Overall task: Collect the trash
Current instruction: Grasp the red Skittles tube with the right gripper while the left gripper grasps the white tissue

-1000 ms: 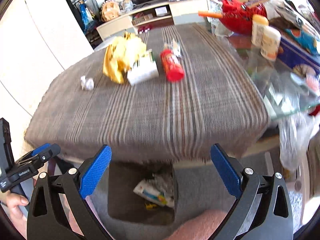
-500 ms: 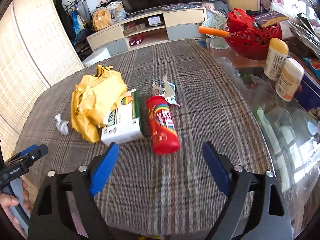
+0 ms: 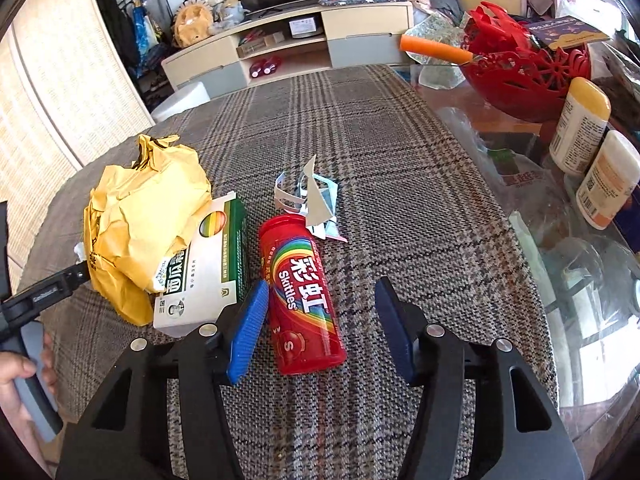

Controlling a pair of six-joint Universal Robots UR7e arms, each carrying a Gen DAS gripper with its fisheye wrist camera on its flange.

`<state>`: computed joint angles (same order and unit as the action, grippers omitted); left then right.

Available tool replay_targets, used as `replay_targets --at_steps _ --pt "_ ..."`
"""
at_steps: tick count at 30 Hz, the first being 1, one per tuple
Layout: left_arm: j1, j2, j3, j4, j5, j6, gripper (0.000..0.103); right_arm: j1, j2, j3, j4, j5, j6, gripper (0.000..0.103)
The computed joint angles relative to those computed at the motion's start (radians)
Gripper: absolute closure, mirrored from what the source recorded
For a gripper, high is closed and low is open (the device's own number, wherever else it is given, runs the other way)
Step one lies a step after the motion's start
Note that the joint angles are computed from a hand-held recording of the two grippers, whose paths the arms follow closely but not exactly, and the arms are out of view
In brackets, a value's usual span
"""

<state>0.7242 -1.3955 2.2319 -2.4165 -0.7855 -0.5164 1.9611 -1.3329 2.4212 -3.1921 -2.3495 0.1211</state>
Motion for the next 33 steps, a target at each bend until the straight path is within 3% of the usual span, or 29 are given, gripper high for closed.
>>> replay_targets --at_steps 3,5,7,9,13,23,29,33 --pt "-0.002 0.013 -0.004 -0.006 0.015 0.015 0.029 -0.007 0.009 -0.012 0.041 0.023 0.006 0.046" --pt "-0.006 0.016 -0.004 -0.004 0.025 0.023 0.046 -0.009 0.026 -0.014 0.028 0.019 -0.003 0.047" --pt "-0.017 0.019 0.0 0.006 0.042 0.033 0.055 -0.01 0.038 -0.008 -0.003 0.018 -0.006 0.049" --pt "-0.034 0.016 0.013 0.027 0.073 0.037 0.061 -0.005 0.044 -0.004 -0.015 0.01 -0.008 0.065" --pt "-0.061 -0.01 0.04 0.052 0.081 0.023 0.076 0.018 0.047 0.004 0.003 -0.021 -0.011 0.07" --pt "-0.186 -0.18 0.152 0.198 -0.039 -0.113 0.083 0.094 -0.086 0.115 0.122 -0.012 0.12 0.072" --pt "-0.35 -0.321 0.237 0.349 -0.135 -0.272 0.083 0.204 -0.178 0.182 0.253 -0.003 0.274 0.072" --pt "-0.502 -0.448 0.299 0.466 -0.202 -0.413 0.083 0.306 -0.23 0.211 0.348 -0.003 0.387 0.072"
